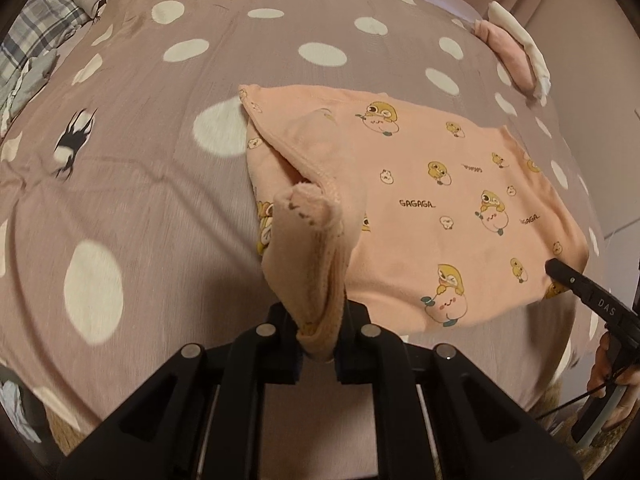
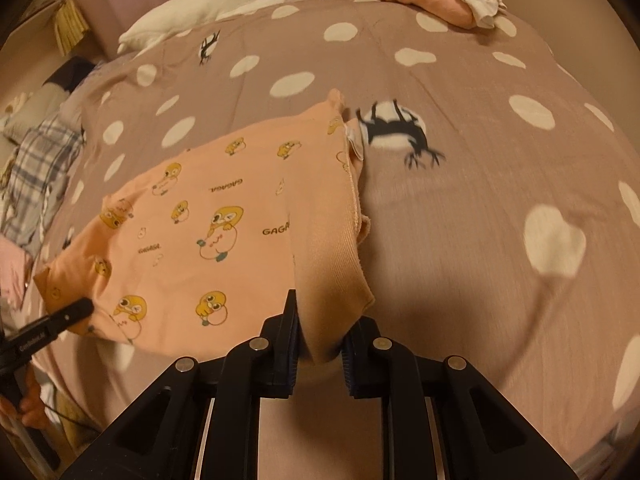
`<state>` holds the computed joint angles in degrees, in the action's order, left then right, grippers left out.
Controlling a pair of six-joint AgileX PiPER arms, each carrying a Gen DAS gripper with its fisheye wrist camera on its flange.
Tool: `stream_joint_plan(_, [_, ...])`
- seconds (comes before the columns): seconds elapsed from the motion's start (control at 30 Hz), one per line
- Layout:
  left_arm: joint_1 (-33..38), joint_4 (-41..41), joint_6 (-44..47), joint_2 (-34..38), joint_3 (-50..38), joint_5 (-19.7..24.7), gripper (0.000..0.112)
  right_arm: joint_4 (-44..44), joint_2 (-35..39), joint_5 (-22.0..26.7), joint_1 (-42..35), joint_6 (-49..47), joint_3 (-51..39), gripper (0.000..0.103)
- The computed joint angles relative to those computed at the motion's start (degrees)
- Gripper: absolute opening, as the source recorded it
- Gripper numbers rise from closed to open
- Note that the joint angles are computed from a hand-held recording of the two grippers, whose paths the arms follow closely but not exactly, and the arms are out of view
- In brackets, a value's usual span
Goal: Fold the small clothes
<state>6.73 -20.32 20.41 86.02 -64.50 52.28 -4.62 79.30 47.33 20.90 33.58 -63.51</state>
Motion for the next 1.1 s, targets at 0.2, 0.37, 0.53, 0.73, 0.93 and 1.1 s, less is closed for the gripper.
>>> stream_joint_plan(0.2, [0.14, 1.6, 0.26, -2.55, 4.48, -1.05, 0.011, -0.27, -2.15, 0.33, 1.03, 2.47, 1.81, 0.019])
stream_joint_plan(0.37, [-1.29, 4.95, -2.93, -1.17, 5.45, -2.94, 0.019, -3.61, 0.99, 1.94, 1.82, 6.2, 1.78, 0.019])
stream_joint_plan(0.53, [-6.91, 18.18, -13.46, -2.94, 7.08, -7.18, 0.065, -7.73, 1.77, 3.24, 3.35, 9.15, 1.1, 0.037])
stream_joint_plan(0.73, [-3.05, 13.62, -8.69, -2.65, 5.24, -4.53, 0.077, -12.16, -0.42, 5.81, 3.26, 10.77, 0.41, 0.07])
stream_joint_plan(0.93, [-3.46, 16.08, -10.55, -5.01, 4.13, -6.15, 0.093, -14.14, -1.84, 7.52, 1.07, 12.97, 0.11, 0.073])
stream_joint_plan(1.1, [-2.24, 13.68, -8.52, -5.13, 2.01, -4.91, 0.094, -16.37, -3.09, 8.6, 1.71, 14.45, -0.67, 0.078])
